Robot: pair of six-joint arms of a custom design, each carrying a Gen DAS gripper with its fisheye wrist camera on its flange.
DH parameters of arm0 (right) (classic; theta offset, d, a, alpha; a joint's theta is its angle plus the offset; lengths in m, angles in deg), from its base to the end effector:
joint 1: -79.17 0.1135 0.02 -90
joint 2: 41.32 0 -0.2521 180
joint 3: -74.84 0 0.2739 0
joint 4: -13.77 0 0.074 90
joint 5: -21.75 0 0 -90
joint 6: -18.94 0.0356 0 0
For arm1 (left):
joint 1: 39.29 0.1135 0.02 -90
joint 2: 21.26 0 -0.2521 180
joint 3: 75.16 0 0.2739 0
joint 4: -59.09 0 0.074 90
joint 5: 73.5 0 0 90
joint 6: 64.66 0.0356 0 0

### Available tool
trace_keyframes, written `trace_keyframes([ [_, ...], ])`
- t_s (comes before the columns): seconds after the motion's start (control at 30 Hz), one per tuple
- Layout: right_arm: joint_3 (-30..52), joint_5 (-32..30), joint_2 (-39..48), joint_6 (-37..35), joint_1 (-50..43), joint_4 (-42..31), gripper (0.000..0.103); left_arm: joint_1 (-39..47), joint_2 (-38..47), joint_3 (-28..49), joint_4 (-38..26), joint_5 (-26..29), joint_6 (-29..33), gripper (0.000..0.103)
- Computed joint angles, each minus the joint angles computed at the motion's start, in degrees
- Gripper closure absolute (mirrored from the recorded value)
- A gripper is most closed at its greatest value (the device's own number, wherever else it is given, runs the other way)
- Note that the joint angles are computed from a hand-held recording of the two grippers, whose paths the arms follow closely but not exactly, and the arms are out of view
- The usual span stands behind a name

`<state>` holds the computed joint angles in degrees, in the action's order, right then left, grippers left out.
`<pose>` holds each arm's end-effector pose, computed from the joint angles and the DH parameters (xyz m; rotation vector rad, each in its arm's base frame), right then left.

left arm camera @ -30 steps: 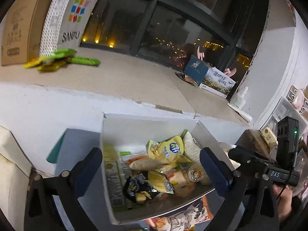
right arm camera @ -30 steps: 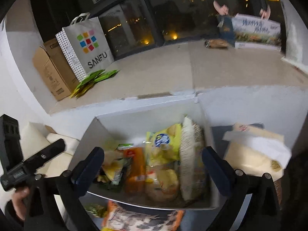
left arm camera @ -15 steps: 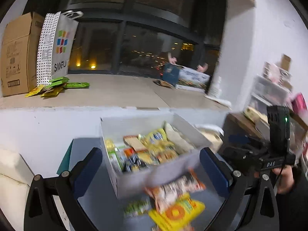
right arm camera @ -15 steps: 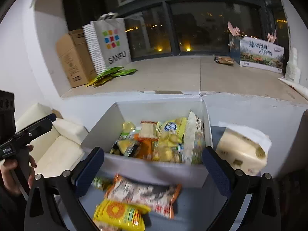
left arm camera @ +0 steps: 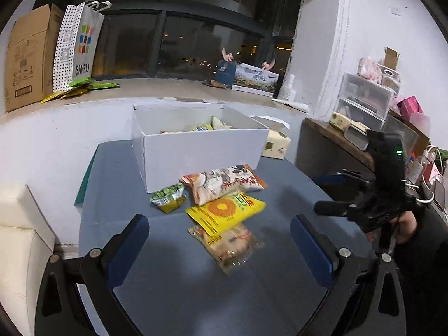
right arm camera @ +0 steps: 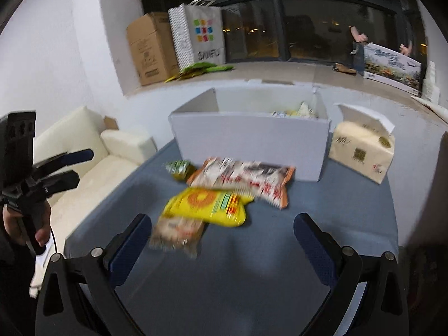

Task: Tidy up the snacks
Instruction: 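Move both tools back over the remaining snacks, then grasp the tall illustrated pastry bag with the right tool while the left grasps the green pea bag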

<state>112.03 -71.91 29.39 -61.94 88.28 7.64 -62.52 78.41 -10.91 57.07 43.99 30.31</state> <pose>0.2459 0.0417 0.1303 -0.0339 2.2722 0.2409 0.3330 -0.1608 0.1391 0.7983 2.0810 -0.7078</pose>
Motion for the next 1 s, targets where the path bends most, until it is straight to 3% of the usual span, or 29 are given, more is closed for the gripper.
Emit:
trace_keyframes([
  [0.3, 10.4, 1.48, 11.67, -12.19, -0.71, -4.78, 0.0, -0.32, -1.91, -2.79, 0.89, 0.38, 0.65, 0.0],
  [0.63, 39.48, 2.35, 40.38, -29.58, -1.0, -15.58, 0.0, 1.16, -2.92, -5.3, 0.62, -0.35, 0.9, 0.0],
  [0.8, 52.47, 4.18, 51.4, -32.92, -0.77, -23.03, 0.0, 2.43, -2.53, -5.63, 0.59, 0.18, 0.97, 0.0],
  [0.87, 55.73, 1.41, 53.77, -32.37, -1.93, -25.32, 0.0, 2.64, -2.06, -5.58, 0.81, -0.02, 0.82, 0.0],
  [0.9, 58.37, -0.98, 55.47, -30.39, -3.06, -27.95, 0.002, 2.72, -1.6, -5.31, 0.7, 0.03, 0.72, 0.0],
  [0.97, 59.77, -4.06, 56.52, -28.65, -4.54, -29.39, 0.02, 2.67, -0.95, -4.82, 0.46, -0.14, 0.58, 0.0],
  [1.0, 59.25, -6.74, 56.29, -29.55, -5.44, -29.55, 0.038, 2.59, -0.84, -4.81, 0.5, -0.22, 0.61, 0.0],
])
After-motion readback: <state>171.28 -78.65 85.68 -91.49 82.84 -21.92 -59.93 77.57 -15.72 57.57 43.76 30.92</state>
